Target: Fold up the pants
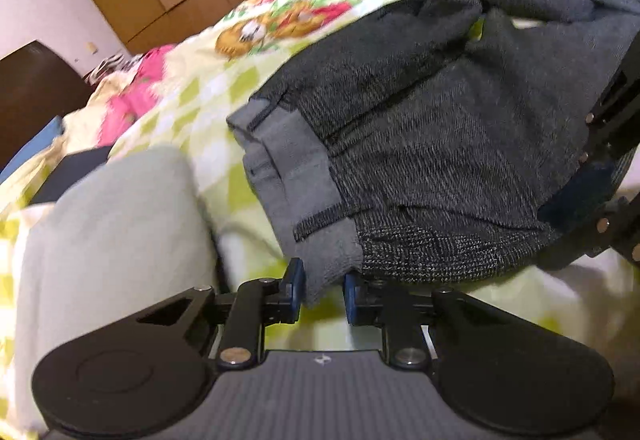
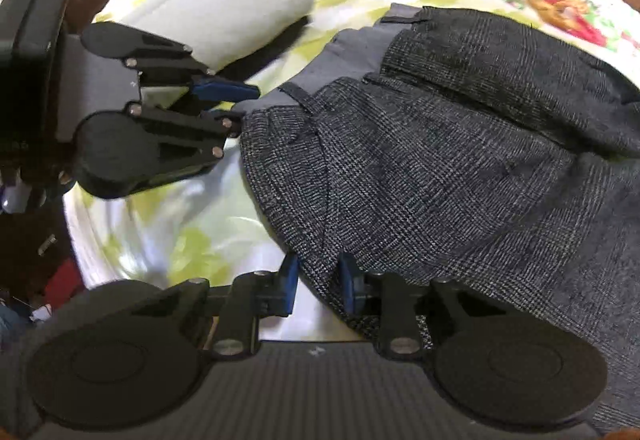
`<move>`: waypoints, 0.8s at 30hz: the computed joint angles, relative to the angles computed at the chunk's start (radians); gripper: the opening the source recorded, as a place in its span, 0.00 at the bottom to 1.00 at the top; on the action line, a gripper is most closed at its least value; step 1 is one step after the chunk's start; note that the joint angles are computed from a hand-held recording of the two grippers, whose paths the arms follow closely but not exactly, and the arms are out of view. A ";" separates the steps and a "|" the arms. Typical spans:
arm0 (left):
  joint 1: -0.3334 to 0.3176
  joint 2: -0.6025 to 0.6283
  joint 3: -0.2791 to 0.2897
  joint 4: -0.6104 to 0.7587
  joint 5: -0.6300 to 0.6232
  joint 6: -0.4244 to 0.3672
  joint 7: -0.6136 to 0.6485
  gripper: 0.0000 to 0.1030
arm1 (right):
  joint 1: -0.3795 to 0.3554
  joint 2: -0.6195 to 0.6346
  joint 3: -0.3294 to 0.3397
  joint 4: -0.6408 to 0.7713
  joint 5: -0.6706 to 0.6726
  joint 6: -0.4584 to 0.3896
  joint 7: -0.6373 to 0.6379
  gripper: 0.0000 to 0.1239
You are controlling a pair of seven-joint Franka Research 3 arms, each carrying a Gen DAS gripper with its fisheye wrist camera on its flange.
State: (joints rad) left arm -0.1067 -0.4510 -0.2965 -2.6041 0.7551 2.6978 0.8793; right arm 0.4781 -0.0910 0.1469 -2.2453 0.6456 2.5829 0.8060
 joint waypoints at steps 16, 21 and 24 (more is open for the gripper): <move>-0.087 0.083 -0.089 0.181 -0.013 -0.049 -0.044 0.36 | -0.177 -0.205 -0.121 -0.214 0.032 0.261 0.182 0.30; -0.138 0.429 -0.115 0.484 0.098 0.021 -0.058 0.37 | -0.334 -0.153 -0.205 -0.184 -0.068 0.362 0.302 0.41; -0.204 0.629 -0.107 0.684 0.094 0.029 0.016 0.38 | -0.436 -0.077 -0.223 -0.119 -0.151 0.391 0.413 0.43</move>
State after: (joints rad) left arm -0.3107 0.1775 -0.4034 -1.9197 0.8492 2.7264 0.8951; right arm 0.0418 -0.1676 -0.0762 -2.3640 0.4944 2.9737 1.2187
